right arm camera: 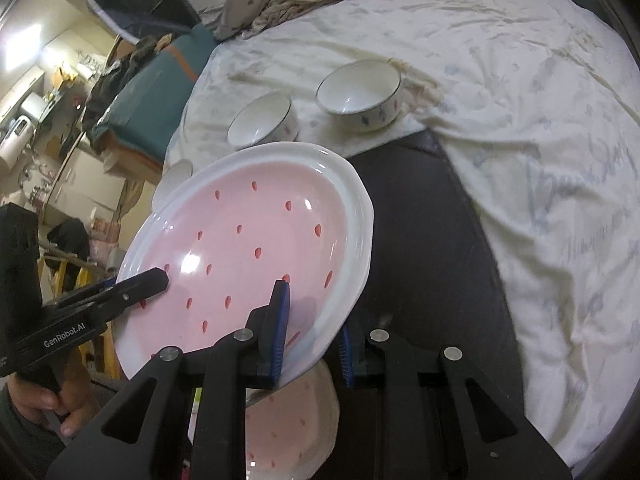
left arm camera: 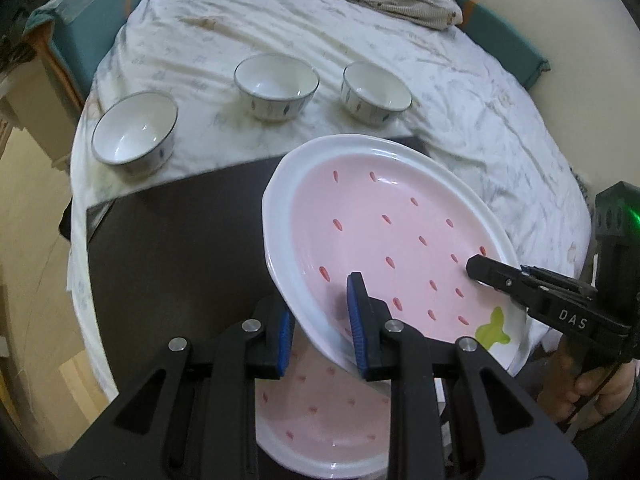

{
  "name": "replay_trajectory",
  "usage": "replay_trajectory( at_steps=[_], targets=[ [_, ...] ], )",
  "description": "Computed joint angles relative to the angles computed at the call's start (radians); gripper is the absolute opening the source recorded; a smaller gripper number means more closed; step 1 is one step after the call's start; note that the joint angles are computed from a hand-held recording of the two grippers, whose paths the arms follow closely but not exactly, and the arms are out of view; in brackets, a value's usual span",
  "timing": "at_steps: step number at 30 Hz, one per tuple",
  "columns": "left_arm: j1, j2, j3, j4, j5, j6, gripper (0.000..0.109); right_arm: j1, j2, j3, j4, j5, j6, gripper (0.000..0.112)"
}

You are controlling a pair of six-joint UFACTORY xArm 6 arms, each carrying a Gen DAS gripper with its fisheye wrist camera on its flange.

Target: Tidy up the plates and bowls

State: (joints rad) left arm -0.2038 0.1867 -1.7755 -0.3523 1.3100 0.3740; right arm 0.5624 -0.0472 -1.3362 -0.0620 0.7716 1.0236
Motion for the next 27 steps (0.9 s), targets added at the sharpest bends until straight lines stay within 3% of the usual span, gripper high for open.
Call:
replay_trajectory(
  at_steps=[10,27],
  targets=[
    [0.030,-0.156,0.221,0.049,-0.026,0.022,0.021,0.082,-0.016,0.043,0.006,0.008,0.037,0.024],
    [0.060,-0.234,0.326,0.082,-0.011,-0.016,0.022,0.119,0.012,0.041,0.071,0.018,0.001,0.024]
  ],
)
